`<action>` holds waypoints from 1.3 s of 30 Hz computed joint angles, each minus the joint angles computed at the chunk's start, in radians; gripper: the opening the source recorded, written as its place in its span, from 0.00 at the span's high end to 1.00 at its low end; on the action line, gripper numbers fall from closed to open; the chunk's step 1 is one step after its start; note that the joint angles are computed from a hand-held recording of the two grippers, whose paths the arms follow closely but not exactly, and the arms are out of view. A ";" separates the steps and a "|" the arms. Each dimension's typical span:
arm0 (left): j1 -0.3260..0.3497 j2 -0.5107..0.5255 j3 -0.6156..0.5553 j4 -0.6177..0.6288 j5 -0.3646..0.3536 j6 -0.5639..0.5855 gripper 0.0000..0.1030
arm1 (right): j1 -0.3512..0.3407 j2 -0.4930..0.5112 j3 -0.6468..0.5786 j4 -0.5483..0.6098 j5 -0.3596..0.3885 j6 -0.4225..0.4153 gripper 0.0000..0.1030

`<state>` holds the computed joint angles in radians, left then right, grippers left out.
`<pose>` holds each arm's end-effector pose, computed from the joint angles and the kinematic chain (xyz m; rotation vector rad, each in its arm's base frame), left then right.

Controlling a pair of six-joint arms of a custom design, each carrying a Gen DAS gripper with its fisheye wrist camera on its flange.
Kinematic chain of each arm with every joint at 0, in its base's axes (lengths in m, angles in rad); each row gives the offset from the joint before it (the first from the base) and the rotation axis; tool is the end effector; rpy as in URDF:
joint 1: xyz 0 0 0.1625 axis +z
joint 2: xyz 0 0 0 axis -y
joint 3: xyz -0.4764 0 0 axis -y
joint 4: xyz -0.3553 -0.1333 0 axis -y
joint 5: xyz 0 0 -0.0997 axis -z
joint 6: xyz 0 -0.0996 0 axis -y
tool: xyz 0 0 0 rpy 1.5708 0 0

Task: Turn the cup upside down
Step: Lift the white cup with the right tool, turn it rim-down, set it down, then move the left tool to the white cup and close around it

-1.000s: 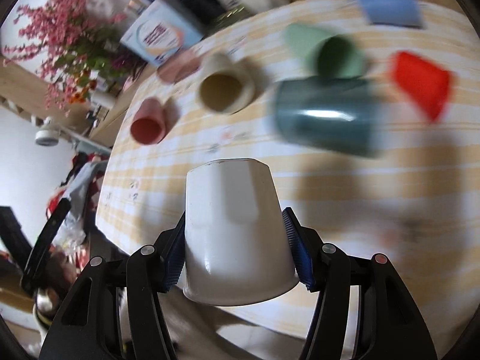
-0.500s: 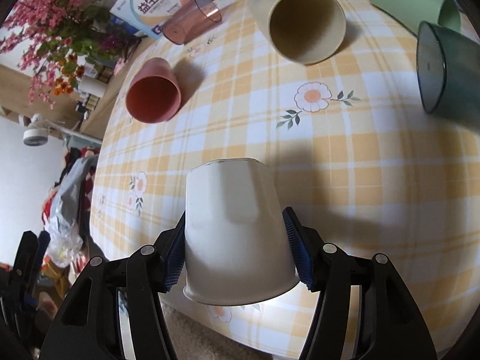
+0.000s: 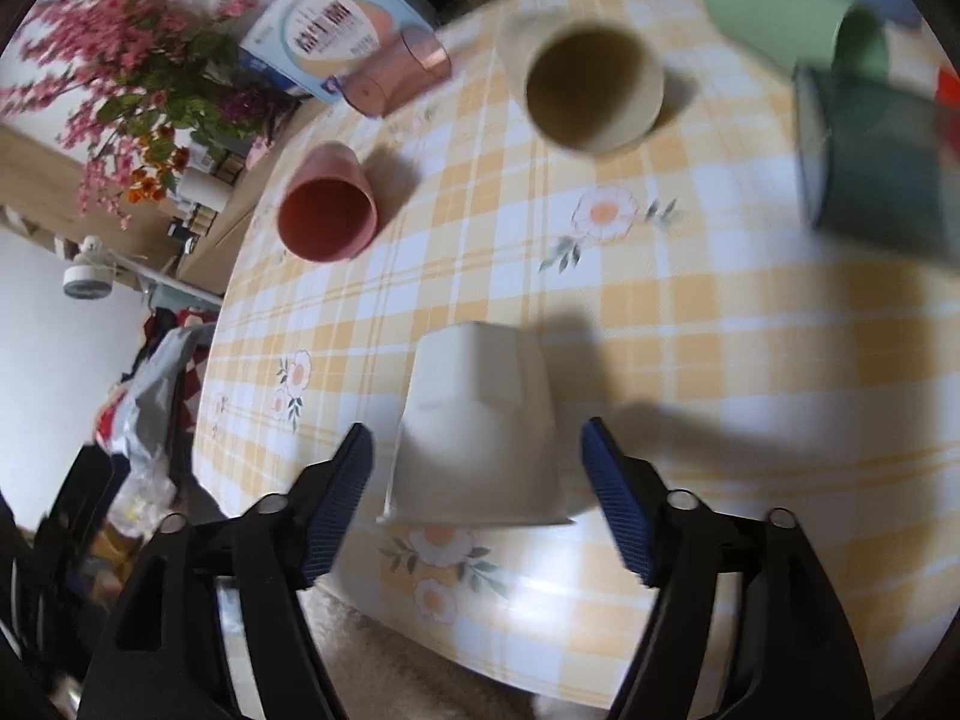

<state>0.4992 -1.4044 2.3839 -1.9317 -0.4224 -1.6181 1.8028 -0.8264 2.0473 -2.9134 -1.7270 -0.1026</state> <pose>-0.1864 -0.3569 0.2463 -0.1456 2.0953 -1.1495 0.2424 -0.5135 0.0936 0.4834 -2.9480 0.1968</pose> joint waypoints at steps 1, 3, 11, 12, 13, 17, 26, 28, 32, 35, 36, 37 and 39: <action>0.001 0.002 0.000 -0.010 -0.002 0.007 0.06 | 0.002 -0.010 0.010 -0.023 -0.006 -0.026 0.20; 0.002 0.009 0.002 -0.048 -0.008 0.037 0.06 | 0.007 -0.034 0.030 -0.070 -0.021 -0.083 0.15; 0.035 0.063 0.028 -0.351 -0.068 0.230 0.06 | -0.040 -0.141 0.093 -0.188 -0.036 -0.196 0.15; 0.045 0.075 0.025 -0.387 -0.082 0.252 0.06 | -0.047 -0.154 0.097 -0.187 -0.042 -0.199 0.15; 0.051 0.088 0.019 -0.401 -0.090 0.262 0.08 | -0.056 -0.165 0.101 -0.188 -0.053 -0.201 0.15; 0.080 0.157 -0.011 -0.502 -0.120 0.394 0.19 | -0.079 -0.190 0.118 -0.206 -0.095 -0.221 0.15; 0.257 0.309 -0.158 -0.795 -0.402 0.646 0.24 | -0.102 -0.205 0.124 -0.219 -0.202 -0.273 0.15; 0.309 0.334 -0.209 -0.772 -0.461 0.643 0.24 | -0.108 -0.207 0.124 -0.227 -0.212 -0.278 0.15; 0.388 0.370 -0.297 -0.664 -0.531 0.601 0.24 | -0.125 -0.218 0.126 -0.235 -0.208 -0.266 0.15; 0.421 0.393 -0.341 -0.608 -0.563 0.597 0.24 | -0.135 -0.222 0.127 -0.228 -0.211 -0.257 0.15; 0.424 0.397 -0.352 -0.589 -0.562 0.599 0.24 | -0.140 -0.223 0.126 -0.223 -0.211 -0.251 0.15; 0.425 0.402 -0.359 -0.576 -0.557 0.599 0.25 | -0.142 -0.223 0.125 -0.219 -0.212 -0.247 0.15; 0.426 0.414 -0.363 -0.592 -0.561 0.620 0.26 | -0.146 -0.223 0.123 -0.214 -0.213 -0.239 0.15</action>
<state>0.9253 -0.9905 2.0209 -2.5235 -0.9838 -0.9982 1.6566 -1.0496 2.1702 -3.1275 -1.9404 -0.3412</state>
